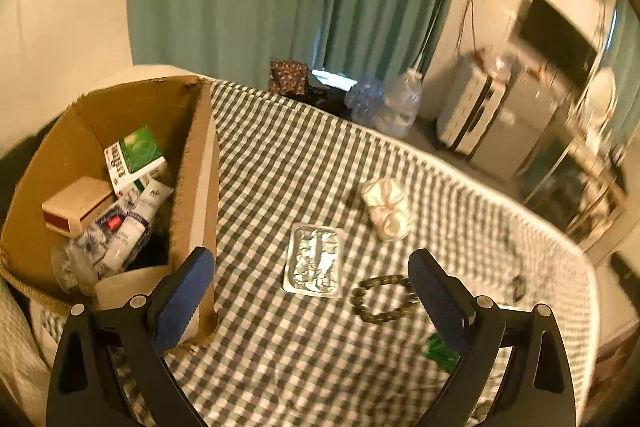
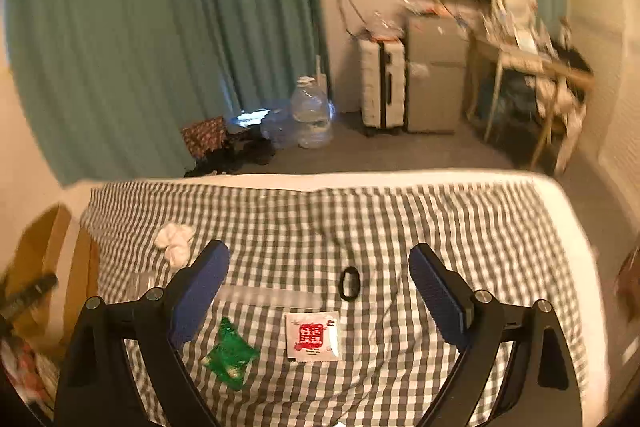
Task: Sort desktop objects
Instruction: 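Return both grippers to the bed toward the blister pack and hair tie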
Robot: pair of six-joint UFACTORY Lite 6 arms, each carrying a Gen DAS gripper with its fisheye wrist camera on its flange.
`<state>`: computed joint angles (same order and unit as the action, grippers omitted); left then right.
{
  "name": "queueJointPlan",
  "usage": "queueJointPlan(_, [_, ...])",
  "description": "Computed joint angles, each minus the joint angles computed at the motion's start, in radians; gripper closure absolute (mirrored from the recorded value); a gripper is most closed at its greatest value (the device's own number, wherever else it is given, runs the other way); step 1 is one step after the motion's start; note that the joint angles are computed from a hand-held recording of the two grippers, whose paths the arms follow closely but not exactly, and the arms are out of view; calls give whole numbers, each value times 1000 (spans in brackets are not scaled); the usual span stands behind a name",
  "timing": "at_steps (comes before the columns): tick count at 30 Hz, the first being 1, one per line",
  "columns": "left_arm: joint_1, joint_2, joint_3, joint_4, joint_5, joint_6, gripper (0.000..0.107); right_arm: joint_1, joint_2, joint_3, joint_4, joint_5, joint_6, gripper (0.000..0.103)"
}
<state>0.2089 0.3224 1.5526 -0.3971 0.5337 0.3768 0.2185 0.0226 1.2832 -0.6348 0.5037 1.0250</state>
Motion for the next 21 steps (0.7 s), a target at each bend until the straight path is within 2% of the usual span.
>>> queueJointPlan(3, [-43, 52, 30, 68, -25, -77, 7, -98, 44, 27, 174, -77, -172, 11])
queueJointPlan(7, [-89, 139, 71, 175, -50, -166, 7, -138, 182, 120, 210, -121, -308, 11])
queueJointPlan(10, [-125, 245, 155, 283, -36, -253, 7, -179, 293, 152, 438, -170, -537, 11])
queueJointPlan(16, [-144, 483, 393, 400, 21, -396, 7, -187, 550, 339, 526, -68, -623, 21])
queueJointPlan(20, [-132, 691, 607, 409, 99, -452, 7, -206, 637, 379, 614, -27, -690, 32])
queueJointPlan(21, [-129, 742, 664, 411, 117, -460, 7, -207, 657, 394, 624, -15, -704, 39])
